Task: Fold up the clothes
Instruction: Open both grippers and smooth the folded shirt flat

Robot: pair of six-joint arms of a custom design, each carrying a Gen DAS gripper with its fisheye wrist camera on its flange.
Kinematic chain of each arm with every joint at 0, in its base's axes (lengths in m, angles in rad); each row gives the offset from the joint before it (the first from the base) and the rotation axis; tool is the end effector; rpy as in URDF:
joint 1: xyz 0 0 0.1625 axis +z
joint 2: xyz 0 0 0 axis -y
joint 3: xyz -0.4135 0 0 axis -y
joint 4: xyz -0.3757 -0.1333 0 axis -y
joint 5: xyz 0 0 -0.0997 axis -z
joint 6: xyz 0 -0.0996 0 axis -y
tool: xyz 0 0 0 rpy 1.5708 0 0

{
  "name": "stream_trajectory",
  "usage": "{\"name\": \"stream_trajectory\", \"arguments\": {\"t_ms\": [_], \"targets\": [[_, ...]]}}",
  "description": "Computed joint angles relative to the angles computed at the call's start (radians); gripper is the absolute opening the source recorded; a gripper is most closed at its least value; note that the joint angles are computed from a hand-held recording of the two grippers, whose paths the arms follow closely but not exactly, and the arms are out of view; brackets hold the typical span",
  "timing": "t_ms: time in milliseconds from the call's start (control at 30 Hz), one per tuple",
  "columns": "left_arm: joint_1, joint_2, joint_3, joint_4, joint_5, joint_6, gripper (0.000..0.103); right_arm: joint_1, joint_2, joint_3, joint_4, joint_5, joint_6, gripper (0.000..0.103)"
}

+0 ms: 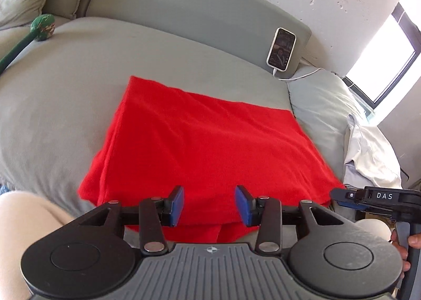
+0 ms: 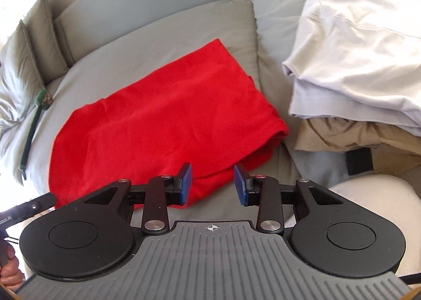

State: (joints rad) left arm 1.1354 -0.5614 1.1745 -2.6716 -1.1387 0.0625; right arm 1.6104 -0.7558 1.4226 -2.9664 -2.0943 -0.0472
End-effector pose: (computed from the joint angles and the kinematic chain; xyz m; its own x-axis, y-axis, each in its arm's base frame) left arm -0.1736 -0.7881 0.1333 -0.8811 0.2547 -0.3985 0.4285 0.7866 -0.4446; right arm 0.1123 -0.7241 0.2158 -0.8762 0.2629 0.4039 -0.0710 0.7586 -0.6476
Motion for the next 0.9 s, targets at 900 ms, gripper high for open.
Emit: {"name": "stream_trajectory", "arguments": {"t_ms": [900], "targets": [[-0.043,0.066,-0.088,-0.042,0.153,-0.007,0.042,0.001,-0.012,0.049,-0.097,0.147,-0.025,0.038]]}}
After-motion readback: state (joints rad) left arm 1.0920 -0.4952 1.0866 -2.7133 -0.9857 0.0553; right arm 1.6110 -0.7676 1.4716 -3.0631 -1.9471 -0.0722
